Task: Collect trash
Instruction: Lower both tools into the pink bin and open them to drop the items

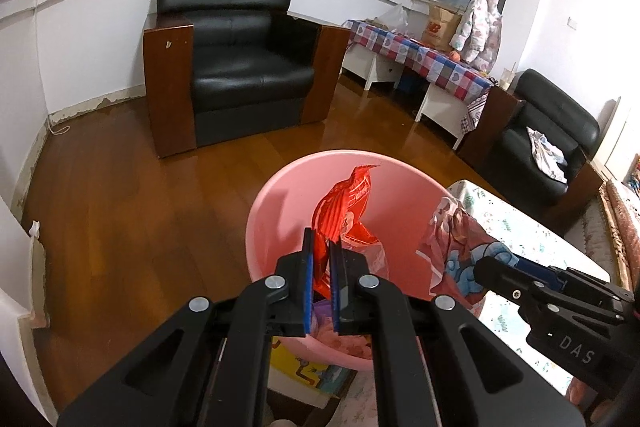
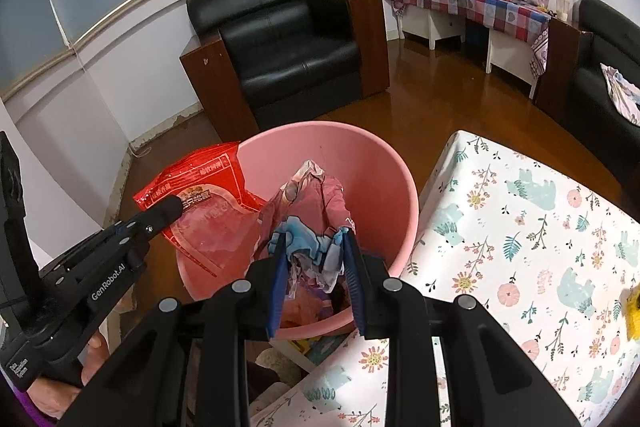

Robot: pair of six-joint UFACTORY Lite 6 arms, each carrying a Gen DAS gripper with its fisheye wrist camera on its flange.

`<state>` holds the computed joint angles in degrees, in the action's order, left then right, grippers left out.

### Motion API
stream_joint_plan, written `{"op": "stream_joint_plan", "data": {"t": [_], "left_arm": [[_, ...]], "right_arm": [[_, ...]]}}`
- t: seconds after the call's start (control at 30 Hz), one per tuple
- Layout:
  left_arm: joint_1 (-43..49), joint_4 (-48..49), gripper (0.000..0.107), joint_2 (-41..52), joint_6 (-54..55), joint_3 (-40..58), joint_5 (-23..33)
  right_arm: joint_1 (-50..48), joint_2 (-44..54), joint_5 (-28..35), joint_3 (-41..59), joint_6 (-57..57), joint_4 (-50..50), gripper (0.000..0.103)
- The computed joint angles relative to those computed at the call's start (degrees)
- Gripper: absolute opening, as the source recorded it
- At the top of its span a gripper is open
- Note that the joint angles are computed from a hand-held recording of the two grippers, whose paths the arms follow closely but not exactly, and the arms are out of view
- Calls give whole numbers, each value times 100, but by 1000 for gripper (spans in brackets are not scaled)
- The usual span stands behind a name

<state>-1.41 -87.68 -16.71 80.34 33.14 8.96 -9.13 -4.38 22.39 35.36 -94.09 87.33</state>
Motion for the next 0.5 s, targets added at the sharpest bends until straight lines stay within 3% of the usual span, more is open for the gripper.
{"op": "stream_joint_plan", "data": {"t": [0.43,0.5], "left_arm": [[-51,-501,8,531,489,219,-112],[-33,-548,28,550,561,217,-111]], "right_arm": [[327,566,-233,166,-702,918,27],[346,637,-241,183,-789,1026,27]]}}
